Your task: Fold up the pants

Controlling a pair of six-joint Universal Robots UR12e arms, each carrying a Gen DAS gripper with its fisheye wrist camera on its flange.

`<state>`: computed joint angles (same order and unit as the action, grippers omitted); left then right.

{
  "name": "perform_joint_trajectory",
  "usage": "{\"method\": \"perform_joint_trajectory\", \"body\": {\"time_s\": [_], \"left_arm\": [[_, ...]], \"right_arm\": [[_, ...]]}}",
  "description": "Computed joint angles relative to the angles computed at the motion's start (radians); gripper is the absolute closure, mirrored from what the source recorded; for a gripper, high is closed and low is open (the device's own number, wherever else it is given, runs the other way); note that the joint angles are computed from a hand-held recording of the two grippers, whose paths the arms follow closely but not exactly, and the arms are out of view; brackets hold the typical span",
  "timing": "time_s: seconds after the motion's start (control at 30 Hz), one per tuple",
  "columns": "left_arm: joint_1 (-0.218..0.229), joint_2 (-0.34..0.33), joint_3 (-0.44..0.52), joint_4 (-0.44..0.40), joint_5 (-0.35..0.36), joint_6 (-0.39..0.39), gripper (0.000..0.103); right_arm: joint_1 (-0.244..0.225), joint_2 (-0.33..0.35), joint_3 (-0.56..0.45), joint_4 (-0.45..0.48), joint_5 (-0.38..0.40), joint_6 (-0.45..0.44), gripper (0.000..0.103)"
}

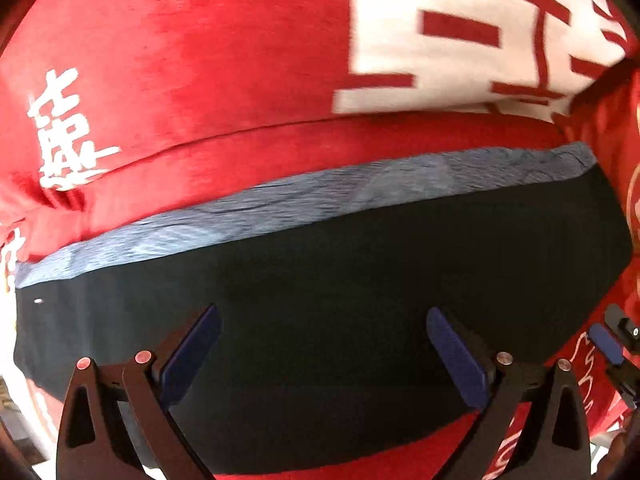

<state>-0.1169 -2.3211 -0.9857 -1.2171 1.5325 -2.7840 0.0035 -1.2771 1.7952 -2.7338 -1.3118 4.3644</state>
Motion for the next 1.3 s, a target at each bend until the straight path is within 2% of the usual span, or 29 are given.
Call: {"method": "perform_joint_trajectory", "body": {"time_s": [0.1, 0.23, 0.33, 0.37, 0.4, 0.43, 0.47, 0.57, 0.67, 0.77, 0.8, 0.87, 0.93, 1.0, 1.07, 1.1, 1.13, 1.3], "left_arm": [[-0.012, 0.003, -0.024, 0.018, 0.027, 0.005, 0.000], [-0.005, 0.005, -0.028, 0.008, -0.010, -0.019, 0.000], [-0.001, -0.005, -0.003, -0.030, -0.018, -0.003, 0.002], [0.005, -0.012, 0.020, -0.062, -0.027, -0.002, 0.009], [0.008, -0.017, 0.036, -0.077, -0.041, -0.002, 0.028], [0.009, -0.017, 0.048, -0.083, -0.048, 0.007, 0.041], [0.008, -0.010, 0.046, -0.068, -0.053, 0.026, 0.042], [0.004, 0.017, 0.004, 0.014, -0.082, 0.071, 0.042], [-0.008, 0.020, -0.035, 0.011, -0.076, 0.118, 0.042], [-0.011, 0.058, -0.133, 0.164, -0.071, 0.132, 0.042], [-0.007, 0.058, -0.130, 0.159, -0.079, 0.125, 0.042], [0.006, 0.039, -0.079, 0.073, -0.120, 0.103, 0.042], [0.015, 0.019, -0.021, -0.019, -0.129, 0.117, 0.041], [0.034, 0.011, 0.015, -0.071, -0.145, 0.110, 0.040], [0.059, 0.014, 0.028, -0.077, -0.162, 0.112, 0.040], [0.069, 0.015, 0.032, -0.076, -0.163, 0.114, 0.035], [0.084, 0.018, 0.035, -0.075, -0.161, 0.114, 0.024], [0.164, 0.013, 0.072, -0.077, -0.140, 0.104, 0.024]], "right_arm": [[-0.004, 0.007, 0.027, -0.090, -0.009, 0.050, 0.054], [-0.007, 0.048, 0.042, -0.262, -0.039, 0.109, 0.054], [-0.006, 0.083, 0.015, -0.305, -0.075, 0.120, 0.054], [-0.008, 0.090, 0.002, -0.295, -0.066, 0.115, 0.057], [-0.012, 0.095, -0.018, -0.258, -0.048, 0.108, 0.064], [-0.015, 0.096, -0.028, -0.237, -0.037, 0.102, 0.088], [-0.017, 0.094, -0.036, -0.233, -0.032, 0.083, 0.089], [-0.011, 0.079, -0.074, -0.168, -0.037, -0.042, 0.089], [0.006, 0.071, -0.121, -0.104, -0.056, -0.166, 0.089], [0.023, 0.081, -0.167, -0.047, -0.069, -0.236, 0.089], [0.030, 0.086, -0.185, -0.026, -0.078, -0.263, 0.089], [0.043, 0.095, -0.224, 0.019, -0.101, -0.327, 0.089], [0.060, 0.095, -0.257, 0.072, -0.132, -0.398, 0.089], [0.075, 0.099, -0.290, 0.120, -0.159, -0.456, 0.089], [0.099, 0.108, -0.339, 0.181, -0.192, -0.528, 0.089], [0.114, 0.117, -0.368, 0.217, -0.214, -0.566, 0.089], [0.128, 0.125, -0.392, 0.242, -0.227, -0.594, 0.089], [0.206, 0.203, -0.545, 0.384, -0.304, -0.721, 0.085]]}}
